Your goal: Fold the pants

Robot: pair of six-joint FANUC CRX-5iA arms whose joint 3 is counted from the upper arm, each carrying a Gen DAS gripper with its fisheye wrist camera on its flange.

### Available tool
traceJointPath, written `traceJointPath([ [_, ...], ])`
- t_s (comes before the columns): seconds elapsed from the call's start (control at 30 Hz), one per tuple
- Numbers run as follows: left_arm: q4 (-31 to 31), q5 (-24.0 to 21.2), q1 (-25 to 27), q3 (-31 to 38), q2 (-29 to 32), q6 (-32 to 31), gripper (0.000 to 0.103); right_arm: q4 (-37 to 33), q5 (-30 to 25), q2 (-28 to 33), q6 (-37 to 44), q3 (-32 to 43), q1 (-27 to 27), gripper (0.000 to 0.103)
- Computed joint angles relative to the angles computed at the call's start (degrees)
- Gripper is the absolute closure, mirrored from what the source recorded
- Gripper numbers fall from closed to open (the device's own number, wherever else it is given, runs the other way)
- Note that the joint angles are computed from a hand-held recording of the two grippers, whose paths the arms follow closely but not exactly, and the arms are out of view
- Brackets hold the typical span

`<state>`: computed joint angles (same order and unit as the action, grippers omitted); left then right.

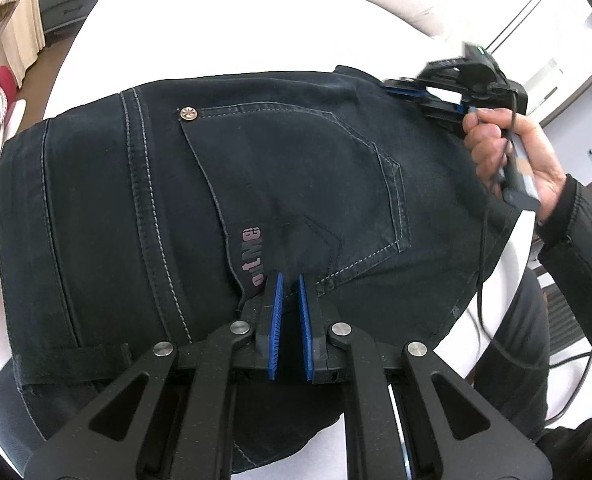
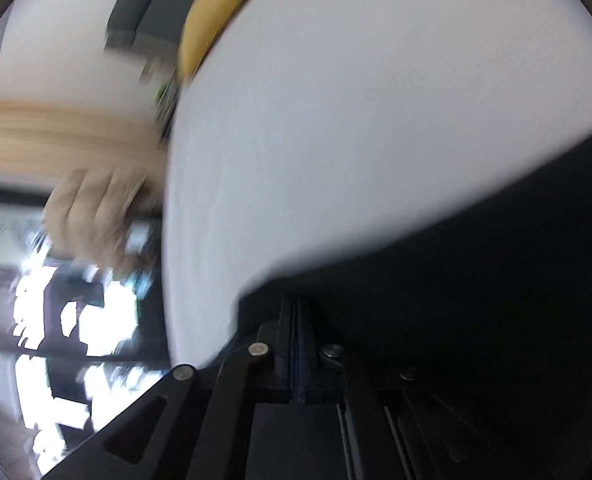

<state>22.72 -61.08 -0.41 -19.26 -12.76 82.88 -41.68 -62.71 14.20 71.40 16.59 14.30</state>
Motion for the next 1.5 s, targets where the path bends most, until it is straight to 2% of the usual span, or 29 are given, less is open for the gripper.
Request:
traceJointPath([
  [0.07, 0.1, -0.1, 0.2, -0.1, -0.4, 0.4, 0.094, 1.6, 3.7, -2.7, -6.3, -3.3, -2.4, 0.103],
  [0.1, -0.3, -0.5, 0.4, 0.4, -0.3, 0.7, 0.094, 2.0, 4.4, -3.9, -6.6, -4.3, -2.8, 0.098],
  [0.13, -2.3, -1.5, -0.3, 2.0, 0.0, 2.7, 0.094, 0.7, 3.9, -5.4, -4.6, -5.0, -3.5, 0.098],
  [0.2, -6.4, -3.5, -1.9, 5.4, 0.5, 6.2, 0.094, -9.4, -1.5, -7.7, 4.2, -5.8, -6.3, 0.098],
  [0.27, -4.4, -1.5, -3.5, 7.5, 1.1, 6.3, 0.094, -14.5, -6.5, -9.9, 9.2, -7.5, -6.8, 0.098],
  [0.37, -2.4, 1.6, -7.2, 12.2, 6.4, 5.3, 0.094, -18.9, -10.9, -11.5, 12.2, -11.0, -7.4, 0.098],
  [0.43, -2.9, 2.4, -9.9, 15.3, 11.0, 5.4, 0.094, -16.6, -10.2, -12.0, 10.5, -13.4, -8.2, 0.098],
  [0.47, -2.6, 1.5, -11.2, 17.5, 14.7, 4.8, 0.094, -16.0, -9.9, -11.9, 8.7, -14.5, -9.5, 0.101],
  [0.53, -6.4, -0.7, -12.6, 20.8, 18.4, 6.4, 0.094, -17.7, -9.5, -11.9, 9.2, -16.2, -14.3, 0.103],
  [0.67, -3.9, 0.3, -10.7, 18.7, 18.2, 4.6, 0.095, -13.9, -7.0, -12.3, 9.4, -15.4, -23.4, 0.103],
  [0.77, -2.0, 0.1, -9.5, 17.3, 17.4, 2.0, 0.096, -11.5, -5.6, -9.4, 9.1, -12.5, -28.0, 0.103],
  [0.87, -2.9, 0.2, -9.1, 16.2, 16.0, 1.2, 0.096, -5.8, -2.9, -7.1, 5.7, -8.8, -30.6, 0.103],
  [1.03, -3.4, 1.3, -7.5, 13.2, 12.3, 2.3, 0.096, 2.7, 3.4, -7.3, -0.4, -8.2, -30.8, 0.103],
  [1.1, -0.7, 2.9, -5.6, 9.1, 9.0, 1.4, 0.096, 7.8, 6.3, -9.8, -5.7, -10.1, -30.0, 0.103],
  [1.17, -1.4, 3.6, -4.6, 7.0, 6.4, 2.7, 0.096, 10.9, 7.3, -12.8, -7.9, -12.1, -29.0, 0.099],
  [1.2, -1.8, 4.0, -4.5, 6.4, 5.6, 3.3, 0.096, 8.9, 6.1, -14.7, -5.8, -13.0, -29.1, 0.099],
  [1.27, -1.4, 6.7, -4.4, 4.3, 2.6, 5.6, 0.096, -3.0, -0.1, -17.3, 3.8, -13.8, -31.8, 0.099],
  [1.33, 3.7, 11.5, -3.8, -0.1, -0.3, 2.1, 0.096, -14.3, -5.6, -20.9, 11.7, -17.2, -32.7, 0.099],
  [1.37, 3.2, 11.3, -3.5, -0.2, -0.3, 2.2, 0.096, -19.7, -8.6, -22.6, 14.8, -19.5, -31.8, 0.099],
  [1.43, 1.8, 8.6, -2.9, 0.5, 1.7, 4.3, 0.096, -23.8, -11.8, -23.5, 15.6, -22.4, -28.0, 0.099],
  [1.5, 8.8, 9.3, 1.2, -4.2, -0.1, -0.3, 0.096, -22.5, -12.9, -24.0, 14.3, -24.9, -21.1, 0.099],
])
